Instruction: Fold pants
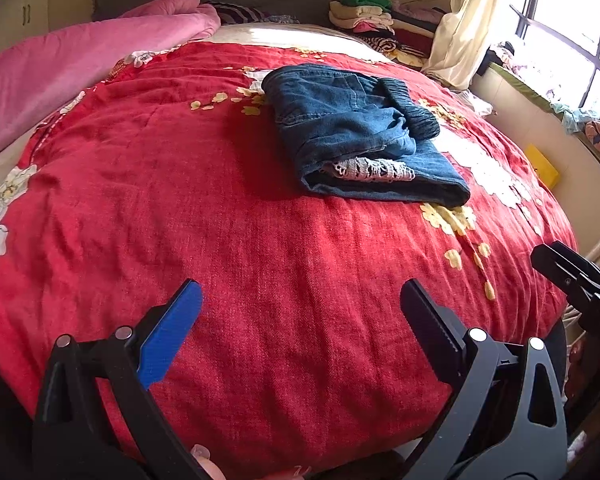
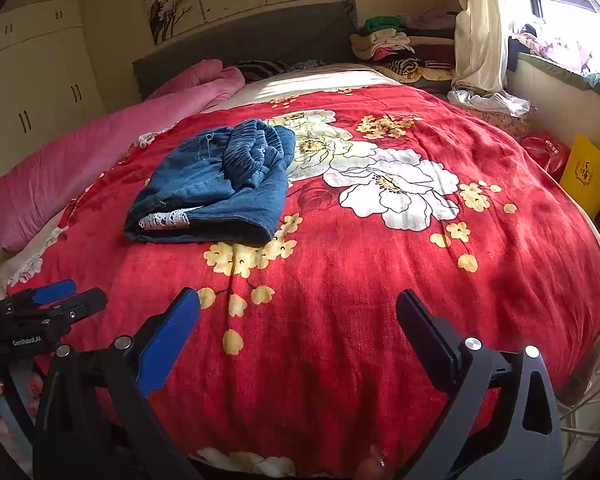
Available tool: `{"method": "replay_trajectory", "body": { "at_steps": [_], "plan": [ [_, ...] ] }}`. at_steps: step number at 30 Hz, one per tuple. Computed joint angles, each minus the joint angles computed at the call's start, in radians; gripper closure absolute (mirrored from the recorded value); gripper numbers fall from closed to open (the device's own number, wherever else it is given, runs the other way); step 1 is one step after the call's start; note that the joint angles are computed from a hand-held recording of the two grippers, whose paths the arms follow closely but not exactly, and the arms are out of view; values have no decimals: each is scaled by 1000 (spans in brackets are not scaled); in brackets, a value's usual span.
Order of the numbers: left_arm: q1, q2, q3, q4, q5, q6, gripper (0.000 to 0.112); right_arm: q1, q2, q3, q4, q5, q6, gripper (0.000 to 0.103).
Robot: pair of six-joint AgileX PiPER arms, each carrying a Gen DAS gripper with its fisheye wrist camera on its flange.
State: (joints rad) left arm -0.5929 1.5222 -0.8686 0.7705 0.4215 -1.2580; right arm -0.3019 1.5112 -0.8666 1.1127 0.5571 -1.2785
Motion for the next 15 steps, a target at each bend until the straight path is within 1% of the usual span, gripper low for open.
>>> {"method": "replay_trajectory", "body": {
  "at_steps": [15],
  "plan": [
    [0, 4, -3, 0, 7, -1, 19, 4, -2, 6, 9, -8, -11, 5]
  ]
}}
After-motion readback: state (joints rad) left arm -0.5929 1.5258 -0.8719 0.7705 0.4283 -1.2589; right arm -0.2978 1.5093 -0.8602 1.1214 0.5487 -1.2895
